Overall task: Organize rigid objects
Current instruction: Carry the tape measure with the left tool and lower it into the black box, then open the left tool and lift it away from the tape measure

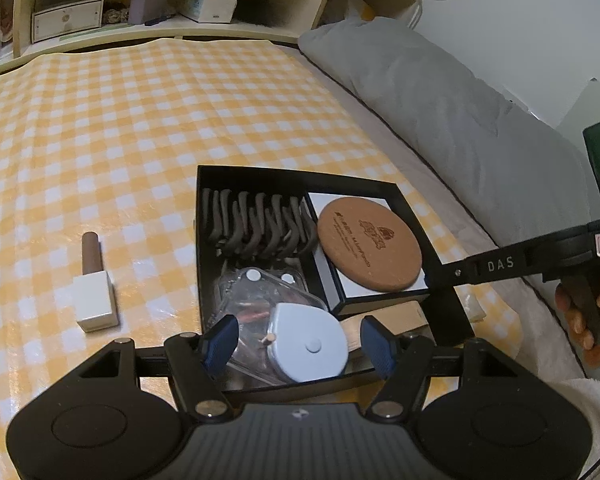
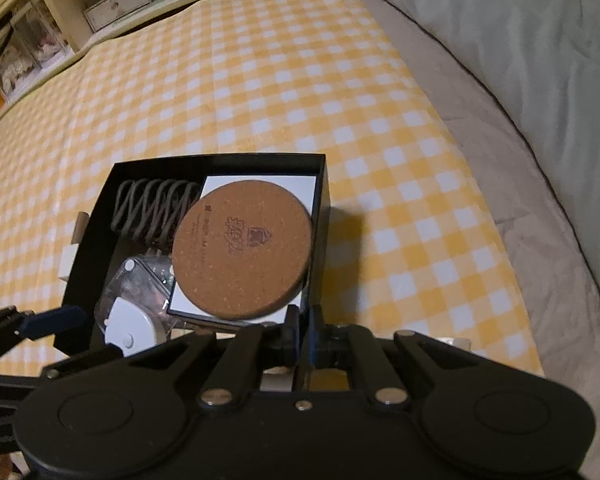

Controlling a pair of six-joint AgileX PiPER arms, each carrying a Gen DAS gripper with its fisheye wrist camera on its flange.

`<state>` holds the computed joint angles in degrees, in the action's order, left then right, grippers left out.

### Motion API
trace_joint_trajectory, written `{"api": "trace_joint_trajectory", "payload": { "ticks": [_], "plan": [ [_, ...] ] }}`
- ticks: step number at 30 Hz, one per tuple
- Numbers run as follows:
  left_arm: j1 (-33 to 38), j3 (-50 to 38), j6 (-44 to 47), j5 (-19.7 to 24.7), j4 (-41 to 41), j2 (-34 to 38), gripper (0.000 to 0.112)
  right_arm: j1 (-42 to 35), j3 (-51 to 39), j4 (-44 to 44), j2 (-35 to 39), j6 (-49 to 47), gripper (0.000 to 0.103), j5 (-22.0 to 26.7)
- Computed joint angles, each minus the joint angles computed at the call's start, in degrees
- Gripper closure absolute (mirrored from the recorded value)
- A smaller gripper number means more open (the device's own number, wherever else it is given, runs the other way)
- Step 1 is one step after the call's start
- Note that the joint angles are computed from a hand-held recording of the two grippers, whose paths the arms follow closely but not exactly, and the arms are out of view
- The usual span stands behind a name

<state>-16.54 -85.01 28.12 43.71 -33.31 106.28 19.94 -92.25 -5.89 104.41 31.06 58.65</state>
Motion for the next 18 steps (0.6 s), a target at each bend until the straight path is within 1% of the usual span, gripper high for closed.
{"api": "trace_joint_trajectory", "payload": {
  "ticks": [7,9,13,14,16,18],
  "plan": [
    [-0.04,-0.53,0.13,0.13,0.08,0.74,0.043,-0.99,0.84,1.62,-0.4,-0.54,0.098,-0.89],
    [0.05,-0.82,0.8,0.46,-0.47,0.72,0.038,-1.05,1.04,1.56,-0.5,-0.7,0.098,-1.03],
    [0.04,-1.56,1.9,0.42,-0.91,0.02,0.024,-1.11,1.44,1.58,-0.67,-0.78,0.098,-1.4],
    [0.1,-1.55,1.98,-0.2,-0.74,-0.49,0.018,-1.01,1.47,1.46,-0.67,-0.71,0.098,-1.47],
    [0.38,-1.03,2.32,-2.33,-0.59,-1.54,0.012,-0.99,1.55,1.58,-0.73,-0.86,0.098,-1.63],
    [1.23,-1.14,3.45,-4.08,-0.95,-1.83,0.009,-1.02,1.62,1.7,-0.79,-0.93,0.097,-1.75]
  ]
}}
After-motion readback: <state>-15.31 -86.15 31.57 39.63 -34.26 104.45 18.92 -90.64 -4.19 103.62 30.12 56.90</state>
